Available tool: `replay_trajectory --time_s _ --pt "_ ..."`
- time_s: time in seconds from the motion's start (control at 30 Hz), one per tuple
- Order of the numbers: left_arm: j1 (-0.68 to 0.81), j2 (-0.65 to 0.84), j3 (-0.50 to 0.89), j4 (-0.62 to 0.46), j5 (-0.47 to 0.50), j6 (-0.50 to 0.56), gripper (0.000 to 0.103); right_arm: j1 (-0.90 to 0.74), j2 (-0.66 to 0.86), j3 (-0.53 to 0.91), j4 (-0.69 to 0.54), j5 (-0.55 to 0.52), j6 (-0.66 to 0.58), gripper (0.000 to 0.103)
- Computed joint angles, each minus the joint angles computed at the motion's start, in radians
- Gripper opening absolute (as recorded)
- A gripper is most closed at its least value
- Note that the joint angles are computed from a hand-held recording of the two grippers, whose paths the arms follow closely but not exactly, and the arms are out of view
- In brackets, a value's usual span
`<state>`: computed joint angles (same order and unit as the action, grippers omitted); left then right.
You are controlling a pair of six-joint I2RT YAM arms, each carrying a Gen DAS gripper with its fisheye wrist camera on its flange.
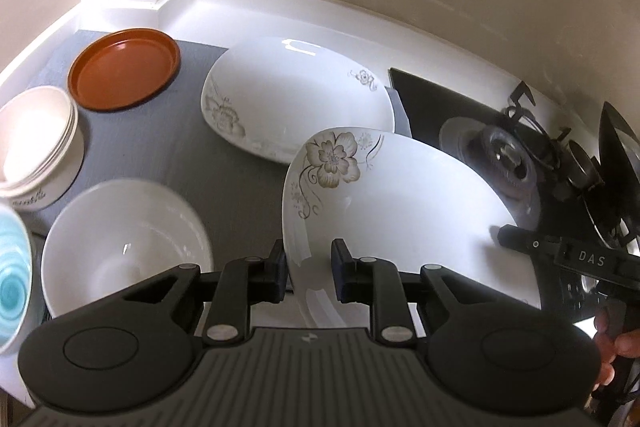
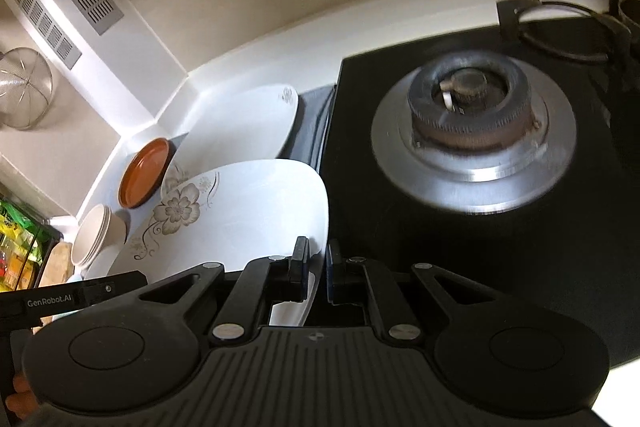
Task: Organize plates and bowls
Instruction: 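Lift the flower-print plate with both grippers and carry it over the white plate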
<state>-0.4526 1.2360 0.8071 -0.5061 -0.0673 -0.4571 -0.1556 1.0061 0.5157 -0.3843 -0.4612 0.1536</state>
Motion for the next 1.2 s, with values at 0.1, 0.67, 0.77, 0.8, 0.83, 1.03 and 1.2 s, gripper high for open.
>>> replay_trajectory --time_s 0.1,0.67,0.77,0.8,0.83,1.03,1.2 --pt "0.04 0.046 0.041 0.002 0.027 0.017 0.025 0.018 0.069 0.035 0.052 0.007 0.011 0.009" --pt "0.205 0.304 0.256 -0.003 0.06 0.102 0.026 0.176 0.462 0.233 0.281 0.083 0.097 0.009" --pt "0.224 0.345 0.293 -0.019 0.071 0.11 0.026 0.196 0.514 0.273 0.286 0.095 0.107 0.009" --pt "0.228 0.355 0.3 -0.018 0.071 0.112 0.026 0.202 0.527 0.282 0.289 0.099 0.11 0.009" --pt "0.233 0.364 0.304 -0.015 0.072 0.118 0.027 0.206 0.538 0.29 0.292 0.102 0.113 0.009" --pt "0.266 0.441 0.365 -0.028 0.095 0.117 0.028 0.237 0.588 0.334 0.305 0.135 0.117 0.009" --pt "0.284 0.503 0.432 -0.056 0.091 0.134 0.028 0.258 0.633 0.368 0.312 0.164 0.125 0.009"
